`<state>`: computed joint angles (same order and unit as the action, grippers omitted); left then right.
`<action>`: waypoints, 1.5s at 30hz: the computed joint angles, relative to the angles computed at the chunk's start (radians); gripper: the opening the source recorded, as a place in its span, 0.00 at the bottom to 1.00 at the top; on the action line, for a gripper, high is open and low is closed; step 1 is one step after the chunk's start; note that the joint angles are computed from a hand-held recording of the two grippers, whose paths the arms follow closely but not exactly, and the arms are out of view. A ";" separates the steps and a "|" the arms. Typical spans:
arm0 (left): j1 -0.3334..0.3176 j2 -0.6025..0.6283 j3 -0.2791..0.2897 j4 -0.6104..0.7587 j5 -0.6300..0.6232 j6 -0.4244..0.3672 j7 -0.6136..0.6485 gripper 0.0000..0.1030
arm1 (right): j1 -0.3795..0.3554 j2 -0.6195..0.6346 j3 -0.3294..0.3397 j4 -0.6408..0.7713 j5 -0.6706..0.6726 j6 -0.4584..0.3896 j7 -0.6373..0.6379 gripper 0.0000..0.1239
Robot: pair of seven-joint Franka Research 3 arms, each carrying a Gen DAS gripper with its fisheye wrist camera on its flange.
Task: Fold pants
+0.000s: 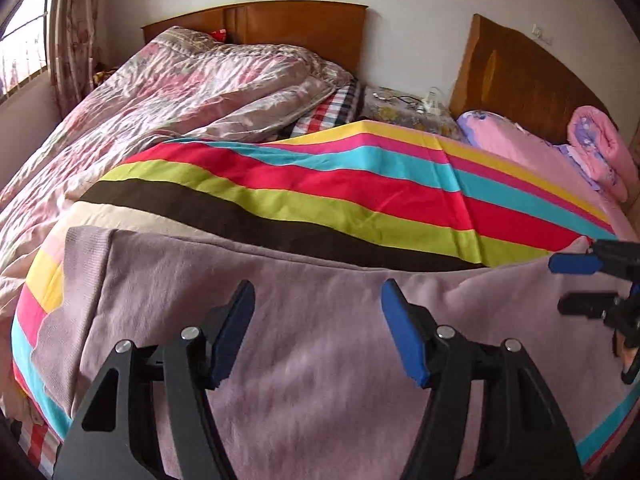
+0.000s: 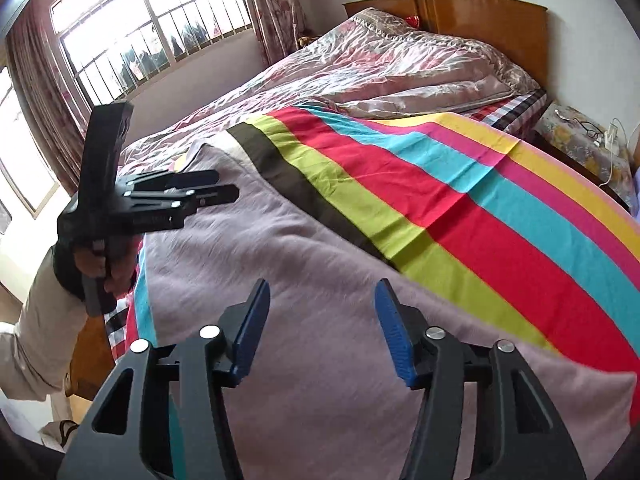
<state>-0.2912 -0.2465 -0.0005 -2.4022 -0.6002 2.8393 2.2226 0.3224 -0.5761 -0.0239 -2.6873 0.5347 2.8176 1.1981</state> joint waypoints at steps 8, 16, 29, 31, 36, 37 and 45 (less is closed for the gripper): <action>-0.001 -0.021 0.077 -0.052 -0.078 0.021 0.029 0.64 | 0.048 0.287 -0.070 0.275 0.004 -0.219 -0.337 0.29; 0.005 -0.013 0.038 -0.053 -0.104 0.071 0.022 0.74 | -0.075 0.272 0.105 0.202 -0.198 -0.068 -0.244 0.05; -0.042 -0.089 0.070 -0.137 0.075 0.152 -0.151 0.76 | -0.192 0.126 0.147 0.005 -0.406 0.165 0.194 0.19; -0.147 -0.122 0.151 -0.136 0.017 0.111 -0.080 0.76 | -0.156 0.060 0.092 -0.045 -0.350 0.165 0.200 0.19; -0.236 -0.062 0.143 -0.042 -0.048 -0.057 0.082 0.79 | -0.098 0.016 0.057 -0.097 -0.263 0.105 0.180 0.21; -0.241 -0.020 0.135 -0.004 -0.062 -0.104 0.098 0.80 | -0.097 0.024 0.062 -0.099 -0.257 0.085 0.186 0.28; -0.117 0.080 0.011 0.063 -0.022 -0.121 -0.014 0.85 | -0.138 -0.095 0.078 -0.183 -0.191 0.067 0.224 0.32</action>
<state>-0.4080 -0.1660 0.0106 -2.3393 -0.6218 2.7182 2.2085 0.1849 -0.6711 0.0536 -2.8701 0.3441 2.8848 1.4225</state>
